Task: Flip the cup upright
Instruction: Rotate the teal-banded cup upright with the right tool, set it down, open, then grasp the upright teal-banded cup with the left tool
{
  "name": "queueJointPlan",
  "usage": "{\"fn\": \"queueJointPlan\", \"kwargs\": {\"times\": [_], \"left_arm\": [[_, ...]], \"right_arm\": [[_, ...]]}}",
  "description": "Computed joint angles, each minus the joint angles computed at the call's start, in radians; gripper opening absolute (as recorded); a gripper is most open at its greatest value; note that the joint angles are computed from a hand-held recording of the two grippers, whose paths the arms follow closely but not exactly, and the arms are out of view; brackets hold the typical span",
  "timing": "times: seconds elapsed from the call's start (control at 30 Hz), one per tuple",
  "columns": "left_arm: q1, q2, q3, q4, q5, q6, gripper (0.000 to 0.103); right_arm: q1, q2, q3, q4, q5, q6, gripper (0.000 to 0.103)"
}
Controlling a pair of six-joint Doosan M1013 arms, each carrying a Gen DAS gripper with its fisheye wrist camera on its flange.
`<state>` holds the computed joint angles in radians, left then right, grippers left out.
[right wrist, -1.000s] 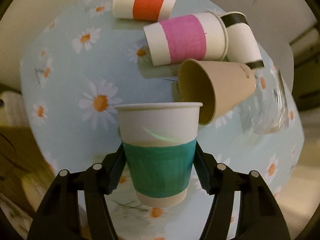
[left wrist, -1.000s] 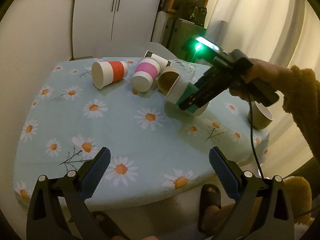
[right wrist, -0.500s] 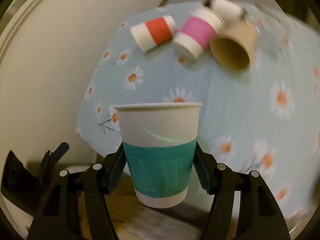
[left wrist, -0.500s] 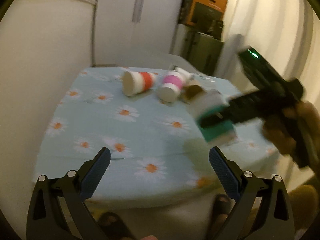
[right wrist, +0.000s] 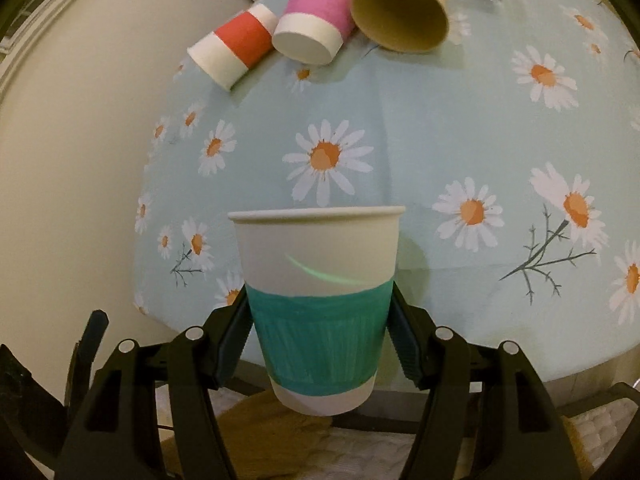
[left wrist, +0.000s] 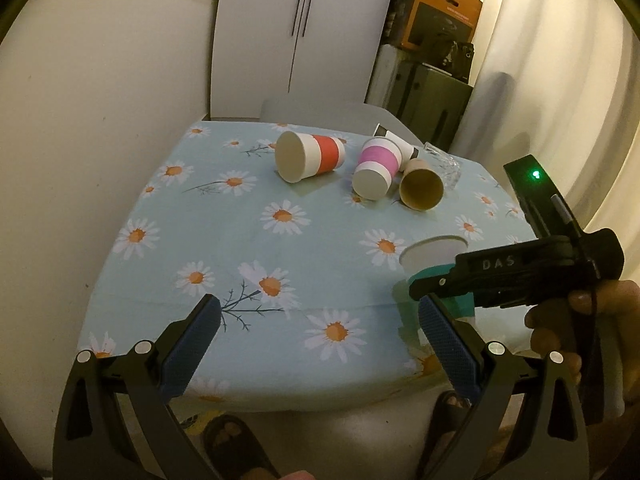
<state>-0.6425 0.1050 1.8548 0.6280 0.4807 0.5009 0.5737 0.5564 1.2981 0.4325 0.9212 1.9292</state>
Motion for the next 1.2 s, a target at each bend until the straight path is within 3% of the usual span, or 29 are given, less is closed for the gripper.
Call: {"fn": "queueJointPlan", "kwargs": {"times": [0.2, 0.43, 0.67, 0.87, 1.0, 1.13, 1.2], "left_arm": [[0.001, 0.002, -0.001, -0.008, -0.004, 0.013, 0.096], [-0.002, 0.008, -0.006, -0.028, -0.001, 0.037, 0.096], [-0.006, 0.015, -0.010, -0.084, -0.021, 0.050, 0.096], [-0.028, 0.029, -0.045, -0.170, -0.025, 0.132, 0.096], [-0.057, 0.049, -0.097, -0.184, 0.050, 0.192, 0.096], [-0.050, 0.099, -0.193, -0.346, 0.196, 0.345, 0.096], [-0.040, 0.116, -0.223, -0.403, 0.233, 0.379, 0.096]], "right_arm": [[-0.002, -0.011, 0.011, 0.007, -0.003, -0.001, 0.076], [-0.016, -0.071, 0.066, 0.034, -0.062, -0.036, 0.076], [-0.021, -0.235, 0.227, -0.050, -0.264, -0.085, 0.078], [0.013, -0.359, 0.360, -0.176, -0.439, -0.086, 0.080], [0.032, -0.423, 0.441, -0.174, -0.553, -0.127, 0.084], [0.037, -0.450, 0.497, -0.109, -0.630, -0.194, 0.084], [0.040, -0.464, 0.527, -0.078, -0.665, -0.249, 0.084]]}}
